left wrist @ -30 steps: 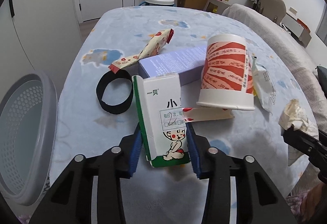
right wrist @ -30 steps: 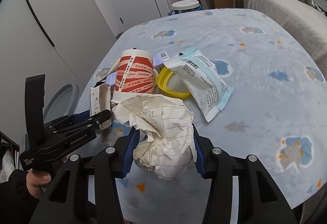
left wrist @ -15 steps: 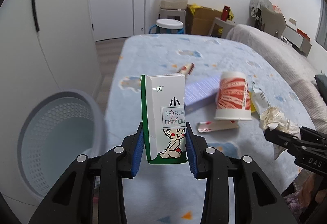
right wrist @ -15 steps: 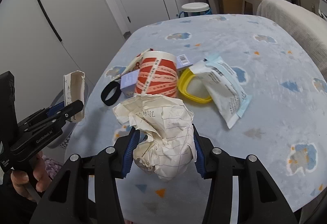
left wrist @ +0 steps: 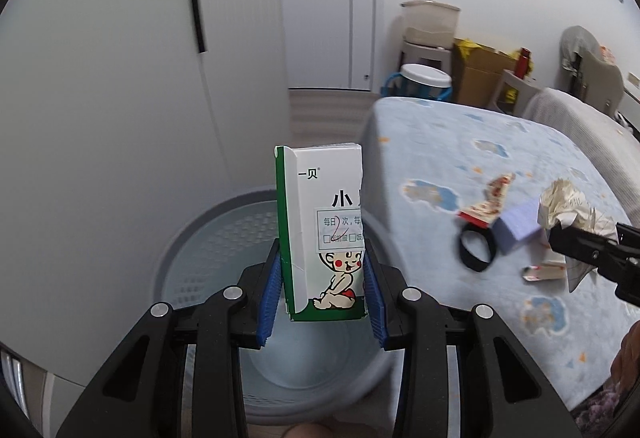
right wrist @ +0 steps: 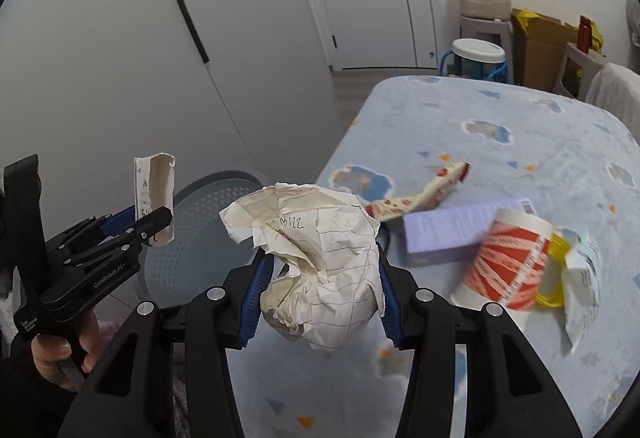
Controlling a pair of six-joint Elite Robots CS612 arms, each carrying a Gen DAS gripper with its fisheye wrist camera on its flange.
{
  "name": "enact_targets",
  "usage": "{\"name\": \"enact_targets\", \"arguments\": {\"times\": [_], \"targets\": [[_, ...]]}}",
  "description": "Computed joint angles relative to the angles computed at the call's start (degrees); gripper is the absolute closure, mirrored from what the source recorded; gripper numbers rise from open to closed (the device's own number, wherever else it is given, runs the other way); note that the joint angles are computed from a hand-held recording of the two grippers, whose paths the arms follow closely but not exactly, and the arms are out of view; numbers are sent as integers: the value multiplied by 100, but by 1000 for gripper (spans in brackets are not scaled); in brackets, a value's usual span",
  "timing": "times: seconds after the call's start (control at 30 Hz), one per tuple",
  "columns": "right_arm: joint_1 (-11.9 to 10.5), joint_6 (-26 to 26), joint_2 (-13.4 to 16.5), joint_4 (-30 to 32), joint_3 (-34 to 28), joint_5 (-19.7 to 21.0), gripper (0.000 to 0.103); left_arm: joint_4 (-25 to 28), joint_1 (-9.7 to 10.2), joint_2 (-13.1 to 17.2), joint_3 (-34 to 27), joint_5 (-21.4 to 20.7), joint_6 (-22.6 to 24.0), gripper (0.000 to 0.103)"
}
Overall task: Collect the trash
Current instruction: 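Carry the carton and paper ball over the grey basket and open both tools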
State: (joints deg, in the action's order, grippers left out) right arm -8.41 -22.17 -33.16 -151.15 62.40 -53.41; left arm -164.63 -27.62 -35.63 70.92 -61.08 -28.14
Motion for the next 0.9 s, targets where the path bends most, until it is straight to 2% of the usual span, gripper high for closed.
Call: {"name": "enact_targets", "arguments": {"times": [0.2,0.3,0.6,0.9], "targets": [[258,-133,252,362,-558,284,55,34,139,-118,211,289,-164,67],[364,-146,405,572,-816,351,55,112,195,-147,280,293,-305,67],[551,-544,736,1377,-1287,174,55,503,334,-49,198,49,-553,67],[632,-809,868,1638,-1450,49,54,780,402,79,6,-106,-697,67]]}}
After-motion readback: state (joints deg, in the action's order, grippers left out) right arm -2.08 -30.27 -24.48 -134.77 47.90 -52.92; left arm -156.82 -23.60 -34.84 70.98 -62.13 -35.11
